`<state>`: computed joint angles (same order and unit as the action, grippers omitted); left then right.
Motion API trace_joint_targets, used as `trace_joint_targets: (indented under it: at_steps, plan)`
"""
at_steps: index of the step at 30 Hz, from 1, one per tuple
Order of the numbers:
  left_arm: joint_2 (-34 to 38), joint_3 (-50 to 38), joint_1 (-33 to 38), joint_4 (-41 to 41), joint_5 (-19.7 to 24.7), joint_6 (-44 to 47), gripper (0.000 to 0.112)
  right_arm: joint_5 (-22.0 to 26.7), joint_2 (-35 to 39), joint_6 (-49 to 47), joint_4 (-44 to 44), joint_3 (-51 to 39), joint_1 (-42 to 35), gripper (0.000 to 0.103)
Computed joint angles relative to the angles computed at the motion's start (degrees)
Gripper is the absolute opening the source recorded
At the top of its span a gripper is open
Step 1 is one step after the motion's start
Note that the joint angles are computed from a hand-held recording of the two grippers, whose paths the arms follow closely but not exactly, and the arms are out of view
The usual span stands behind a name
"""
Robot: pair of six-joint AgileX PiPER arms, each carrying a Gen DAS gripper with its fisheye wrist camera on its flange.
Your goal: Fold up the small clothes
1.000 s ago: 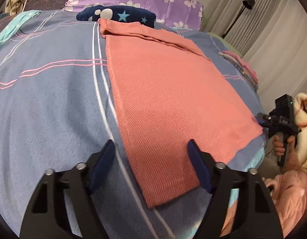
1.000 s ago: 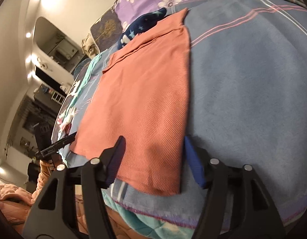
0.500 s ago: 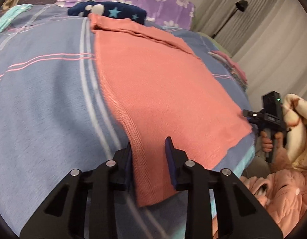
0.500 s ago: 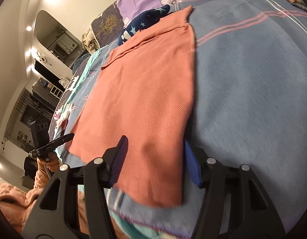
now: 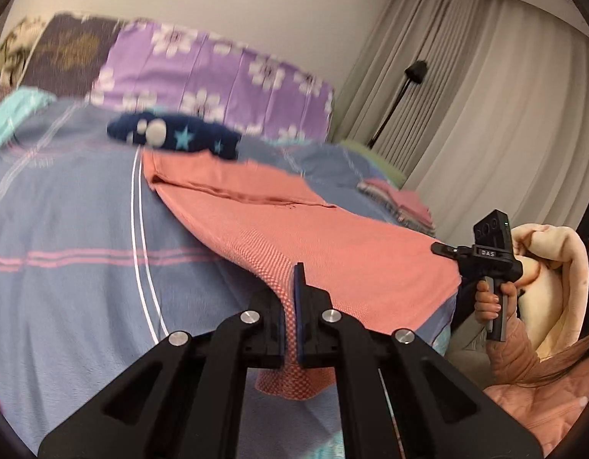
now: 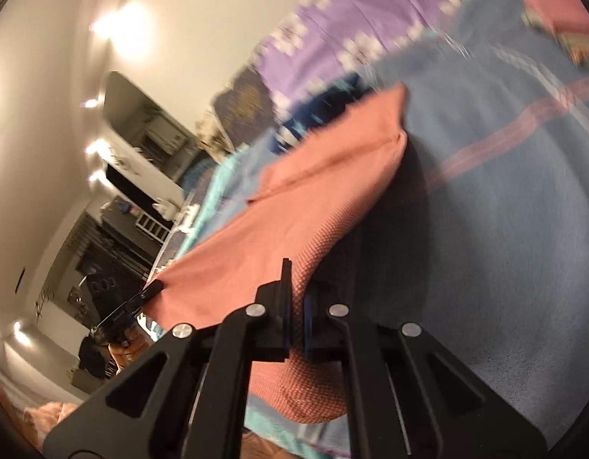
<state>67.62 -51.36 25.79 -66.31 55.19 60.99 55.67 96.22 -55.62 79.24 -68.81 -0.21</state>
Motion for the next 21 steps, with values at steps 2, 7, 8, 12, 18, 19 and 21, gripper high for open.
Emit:
trace_joint_targets:
  at_steps: [2,7,8,12,18,19,21]
  plan:
    - [-3.6,0.3,2.1,-0.4,3.0,0.6,0.003,2.3,-3.0,-3.5,1.6,1.6,-1.8,0.004]
    - [-11.7,0.0,1.3,2.5,4.0,-0.9,0.004,-1.3,-11.3,-2.5,-5.9,3.6,-2.4,0.005]
    - [-11.7,0.1,-0.8,4.1,2.2,-1.7,0.004,-2.3,-10.9,-1.7,-7.1,3.6,-1.6,0.005]
    - [-6.6,-0.6,-6.2,8.1,-3.4,-4.0,0.004,-5.0,-4.7,1.7,-8.1,0.2,1.4,0.005]
    - [8.9,-11.6,-7.1,9.2,-6.8,-9.6,0.004,-6.1,9.4,10.5,-8.5,-16.0,3.2,0.005]
    - [10.9,-13.9,-7.2,9.5,-7.0,-10.7,0.004,-6.0,12.0,12.8,-9.8,-20.3,3.7,0.005]
    - [15.7,-20.1,-8.3,11.4,-7.4,-13.6,0.004,-6.2,17.4,18.9,-14.6,-30.3,5.1,0.005]
